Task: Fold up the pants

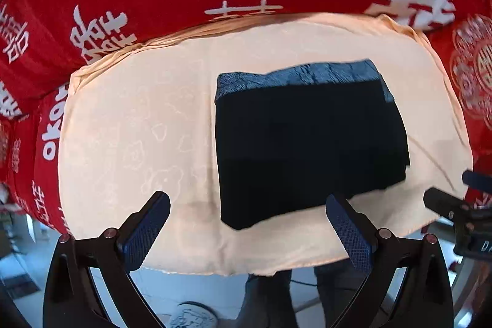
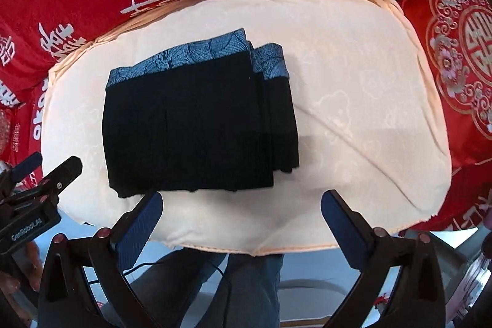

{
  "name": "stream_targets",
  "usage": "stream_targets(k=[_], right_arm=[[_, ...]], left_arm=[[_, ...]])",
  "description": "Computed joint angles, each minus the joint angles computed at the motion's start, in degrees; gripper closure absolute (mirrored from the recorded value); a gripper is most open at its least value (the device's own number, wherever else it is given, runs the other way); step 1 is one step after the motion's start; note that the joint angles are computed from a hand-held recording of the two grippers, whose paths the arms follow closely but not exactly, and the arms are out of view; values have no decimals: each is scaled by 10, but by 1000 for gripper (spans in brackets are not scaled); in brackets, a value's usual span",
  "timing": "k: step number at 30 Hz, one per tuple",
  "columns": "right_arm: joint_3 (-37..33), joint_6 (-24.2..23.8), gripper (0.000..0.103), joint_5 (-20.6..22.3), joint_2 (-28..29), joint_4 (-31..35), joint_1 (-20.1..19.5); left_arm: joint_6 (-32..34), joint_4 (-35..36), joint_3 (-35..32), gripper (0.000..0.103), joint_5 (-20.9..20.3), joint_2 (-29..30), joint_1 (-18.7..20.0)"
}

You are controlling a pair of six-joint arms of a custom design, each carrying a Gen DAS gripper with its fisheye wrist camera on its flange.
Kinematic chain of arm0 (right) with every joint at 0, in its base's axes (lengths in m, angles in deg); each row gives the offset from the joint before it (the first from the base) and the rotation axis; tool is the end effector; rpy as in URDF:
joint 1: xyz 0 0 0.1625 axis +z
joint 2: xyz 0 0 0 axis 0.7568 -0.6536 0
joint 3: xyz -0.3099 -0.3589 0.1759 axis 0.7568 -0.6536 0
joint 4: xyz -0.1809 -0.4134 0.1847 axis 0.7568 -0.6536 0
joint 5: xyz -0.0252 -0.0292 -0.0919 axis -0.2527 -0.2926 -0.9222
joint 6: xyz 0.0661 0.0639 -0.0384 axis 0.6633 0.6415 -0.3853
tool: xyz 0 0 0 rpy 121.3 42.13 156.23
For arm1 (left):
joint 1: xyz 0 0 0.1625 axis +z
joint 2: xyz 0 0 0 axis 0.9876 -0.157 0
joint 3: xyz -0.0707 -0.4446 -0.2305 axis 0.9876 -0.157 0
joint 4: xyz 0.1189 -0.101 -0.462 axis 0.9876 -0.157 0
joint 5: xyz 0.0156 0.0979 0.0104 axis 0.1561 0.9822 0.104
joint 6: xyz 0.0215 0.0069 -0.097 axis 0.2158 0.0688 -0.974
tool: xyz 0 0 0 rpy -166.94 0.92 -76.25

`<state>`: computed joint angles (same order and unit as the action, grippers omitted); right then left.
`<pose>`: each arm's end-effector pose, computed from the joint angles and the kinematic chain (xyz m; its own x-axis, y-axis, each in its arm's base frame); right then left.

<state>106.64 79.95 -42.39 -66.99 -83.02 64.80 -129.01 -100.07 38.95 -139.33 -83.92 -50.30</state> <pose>0.2827 -0.4570 0.4224 -0.7232 0.0358 0.6897 0.0567 0.9984 0.0077 -0.4914 -0.5025 0.1850 -0.6557 0.0839 -0.7504 0.1490 0.9886 -0.0196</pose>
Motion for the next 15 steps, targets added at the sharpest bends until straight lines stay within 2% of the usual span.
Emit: stream_targets(k=[6,15], right_arm=[[-6,32,0,1,-5,20,19],[-11,75,0,-13,-12,31,43]], left_arm=[[20,22,-14,1,-17,-1,-6],[8,26,-34,1,2,-1,-9]])
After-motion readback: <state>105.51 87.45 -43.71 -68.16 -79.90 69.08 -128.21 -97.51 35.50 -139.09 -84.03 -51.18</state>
